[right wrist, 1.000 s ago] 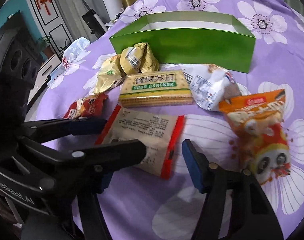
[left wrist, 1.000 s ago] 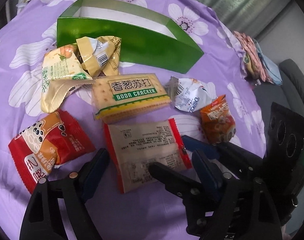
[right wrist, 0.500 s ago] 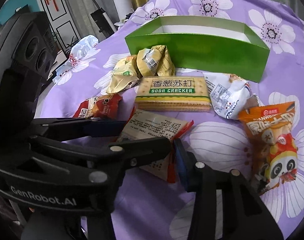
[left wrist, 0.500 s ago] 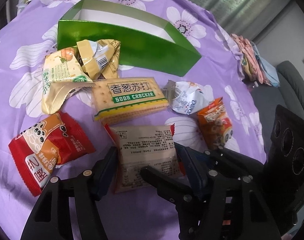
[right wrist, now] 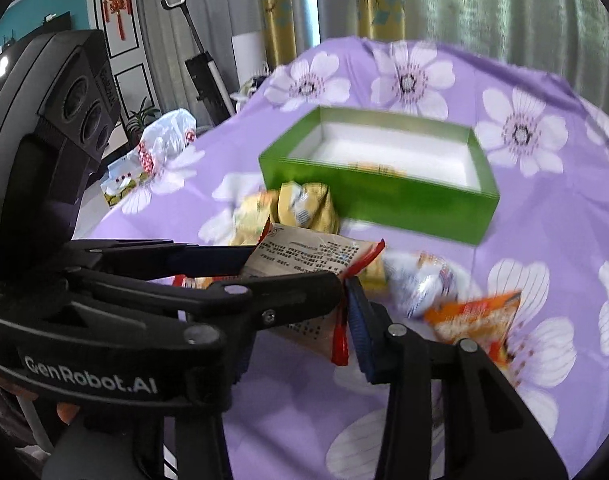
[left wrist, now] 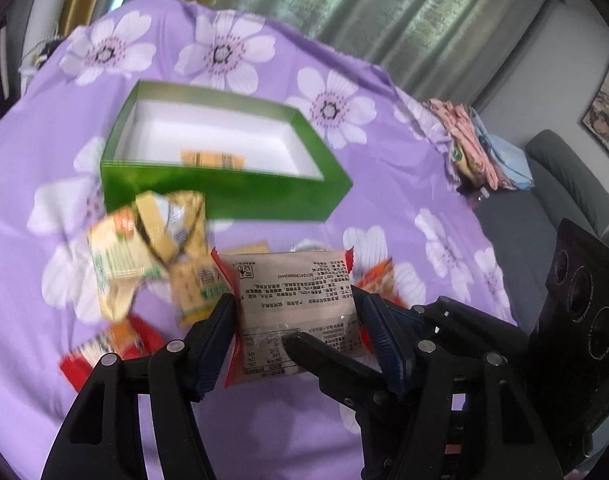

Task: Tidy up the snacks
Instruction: 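Carry the biscuit packet into the green box and release it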

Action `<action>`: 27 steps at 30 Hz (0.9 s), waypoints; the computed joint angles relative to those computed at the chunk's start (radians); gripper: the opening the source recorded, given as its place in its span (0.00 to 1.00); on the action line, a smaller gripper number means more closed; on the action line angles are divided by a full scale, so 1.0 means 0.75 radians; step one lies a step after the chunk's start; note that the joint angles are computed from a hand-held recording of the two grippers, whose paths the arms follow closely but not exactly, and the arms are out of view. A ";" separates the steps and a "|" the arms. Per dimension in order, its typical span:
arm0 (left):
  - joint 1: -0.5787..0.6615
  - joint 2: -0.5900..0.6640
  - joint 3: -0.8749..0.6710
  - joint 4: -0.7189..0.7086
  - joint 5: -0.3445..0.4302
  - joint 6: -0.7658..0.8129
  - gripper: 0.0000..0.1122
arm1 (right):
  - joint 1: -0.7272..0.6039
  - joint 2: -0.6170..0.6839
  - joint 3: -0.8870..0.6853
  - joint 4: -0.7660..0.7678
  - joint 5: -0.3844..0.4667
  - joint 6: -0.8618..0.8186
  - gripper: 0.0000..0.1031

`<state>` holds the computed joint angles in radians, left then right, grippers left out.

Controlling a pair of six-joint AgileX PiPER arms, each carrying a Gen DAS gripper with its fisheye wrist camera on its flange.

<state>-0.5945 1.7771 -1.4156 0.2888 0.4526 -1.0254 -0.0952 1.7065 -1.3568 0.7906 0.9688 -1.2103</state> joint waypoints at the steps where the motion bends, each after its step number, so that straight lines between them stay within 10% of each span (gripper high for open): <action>1: 0.008 0.006 -0.024 -0.003 0.010 0.015 0.58 | 0.006 0.008 -0.023 0.004 -0.001 0.006 0.41; 27: 0.363 0.555 -0.918 -0.389 0.368 0.582 0.58 | 0.192 0.901 -1.491 -0.198 0.302 0.585 0.41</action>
